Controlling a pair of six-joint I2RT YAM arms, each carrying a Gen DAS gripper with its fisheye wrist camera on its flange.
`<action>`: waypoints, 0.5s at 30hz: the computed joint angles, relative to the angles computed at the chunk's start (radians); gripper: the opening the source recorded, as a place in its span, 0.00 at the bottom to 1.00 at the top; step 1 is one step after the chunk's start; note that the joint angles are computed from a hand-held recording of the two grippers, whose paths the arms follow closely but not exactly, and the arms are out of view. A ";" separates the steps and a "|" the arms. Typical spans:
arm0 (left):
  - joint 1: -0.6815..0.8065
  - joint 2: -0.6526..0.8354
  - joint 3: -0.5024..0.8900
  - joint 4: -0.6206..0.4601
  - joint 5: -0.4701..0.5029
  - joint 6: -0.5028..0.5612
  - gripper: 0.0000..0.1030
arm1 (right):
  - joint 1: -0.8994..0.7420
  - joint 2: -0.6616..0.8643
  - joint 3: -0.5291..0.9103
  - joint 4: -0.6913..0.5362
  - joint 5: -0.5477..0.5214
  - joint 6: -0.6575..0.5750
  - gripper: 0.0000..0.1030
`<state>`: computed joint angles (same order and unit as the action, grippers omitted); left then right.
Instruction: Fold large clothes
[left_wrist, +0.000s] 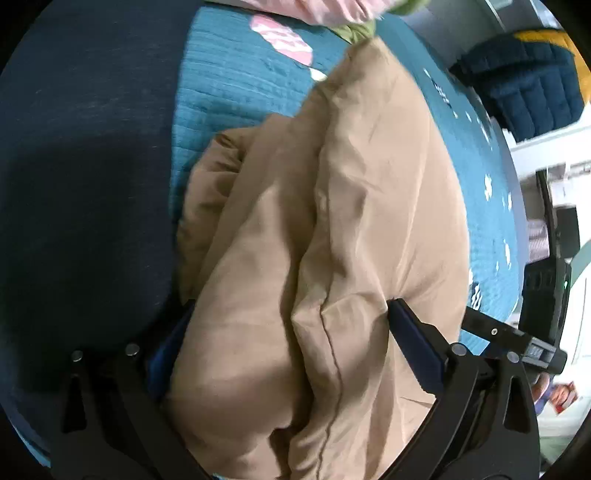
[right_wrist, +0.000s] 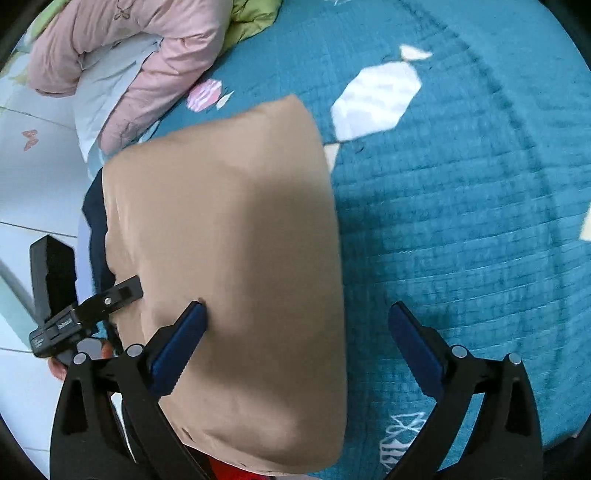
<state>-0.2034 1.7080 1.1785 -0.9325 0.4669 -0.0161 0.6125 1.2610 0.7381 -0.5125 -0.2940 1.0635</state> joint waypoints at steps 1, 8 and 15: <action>-0.004 0.007 -0.002 0.006 -0.003 0.010 0.96 | -0.012 0.002 -0.041 0.076 -0.049 0.019 0.92; -0.011 0.020 -0.032 0.075 0.004 -0.028 0.96 | 0.005 0.044 -0.305 0.653 -0.116 0.321 0.94; -0.013 -0.166 -0.211 0.211 0.033 -0.136 0.47 | 0.100 -0.029 -0.164 0.412 0.044 0.212 0.48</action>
